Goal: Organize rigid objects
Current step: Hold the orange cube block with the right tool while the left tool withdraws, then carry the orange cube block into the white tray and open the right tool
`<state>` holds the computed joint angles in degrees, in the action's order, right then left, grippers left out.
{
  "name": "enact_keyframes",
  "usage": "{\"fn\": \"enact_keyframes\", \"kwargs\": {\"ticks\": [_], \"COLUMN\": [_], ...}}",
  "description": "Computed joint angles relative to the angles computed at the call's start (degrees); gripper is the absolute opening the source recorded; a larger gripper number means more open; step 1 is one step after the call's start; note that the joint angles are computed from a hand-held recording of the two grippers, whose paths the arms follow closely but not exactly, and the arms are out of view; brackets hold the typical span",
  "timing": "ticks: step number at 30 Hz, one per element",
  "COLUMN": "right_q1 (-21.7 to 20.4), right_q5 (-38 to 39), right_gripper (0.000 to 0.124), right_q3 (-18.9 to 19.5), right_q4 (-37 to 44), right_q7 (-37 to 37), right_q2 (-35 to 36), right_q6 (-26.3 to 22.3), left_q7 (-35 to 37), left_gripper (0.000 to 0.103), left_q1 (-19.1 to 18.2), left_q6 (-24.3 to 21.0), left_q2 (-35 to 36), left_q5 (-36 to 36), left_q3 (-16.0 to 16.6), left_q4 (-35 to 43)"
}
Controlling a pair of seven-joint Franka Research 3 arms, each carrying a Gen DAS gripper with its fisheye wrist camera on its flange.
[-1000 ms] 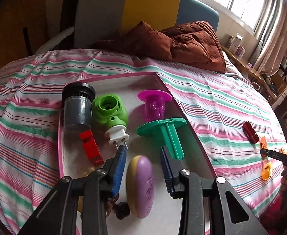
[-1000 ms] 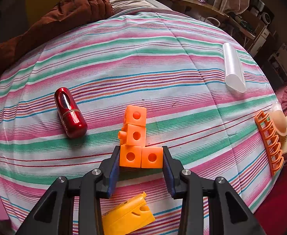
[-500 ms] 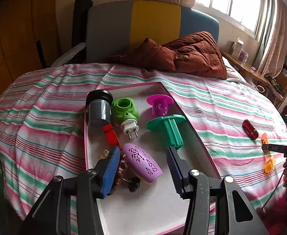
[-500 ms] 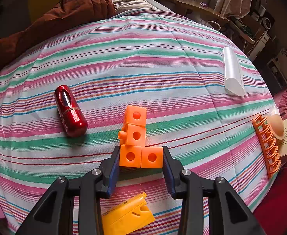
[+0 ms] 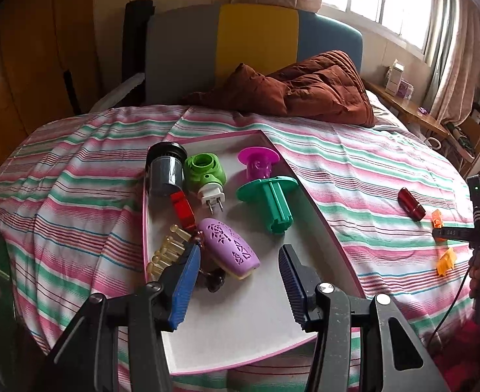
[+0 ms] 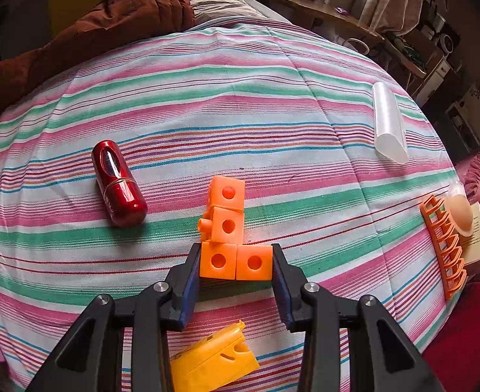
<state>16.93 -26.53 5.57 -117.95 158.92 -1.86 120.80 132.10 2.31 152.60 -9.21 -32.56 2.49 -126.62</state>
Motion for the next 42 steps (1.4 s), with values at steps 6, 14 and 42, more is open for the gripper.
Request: {"fn": "enact_keyframes", "kwargs": {"ticks": [6, 14, 42], "right_q1": [0.15, -0.12, 8.78], "right_q5": [-0.49, -3.52, -3.12], "right_gripper": [0.039, 0.039, 0.039], "right_q3": [0.03, 0.55, 2.62], "right_q4": [0.09, -1.9, 10.33], "right_q7": [0.09, 4.06, -15.52], "right_q2": [0.05, -2.37, 8.32], "right_q6": [-0.29, 3.31, 25.0], "left_q7": [-0.75, -0.1, -4.0], "left_gripper": [0.051, 0.051, 0.051], "left_q1": [0.17, -0.01, 3.43], "left_q6": [0.28, 0.93, 2.66], "left_q2": [-0.59, -1.62, -1.34], "left_q5": [0.79, 1.03, 3.72], "left_q3": [0.0, 0.88, 3.0], "left_q4": [-1.0, -2.43, -3.7]}}
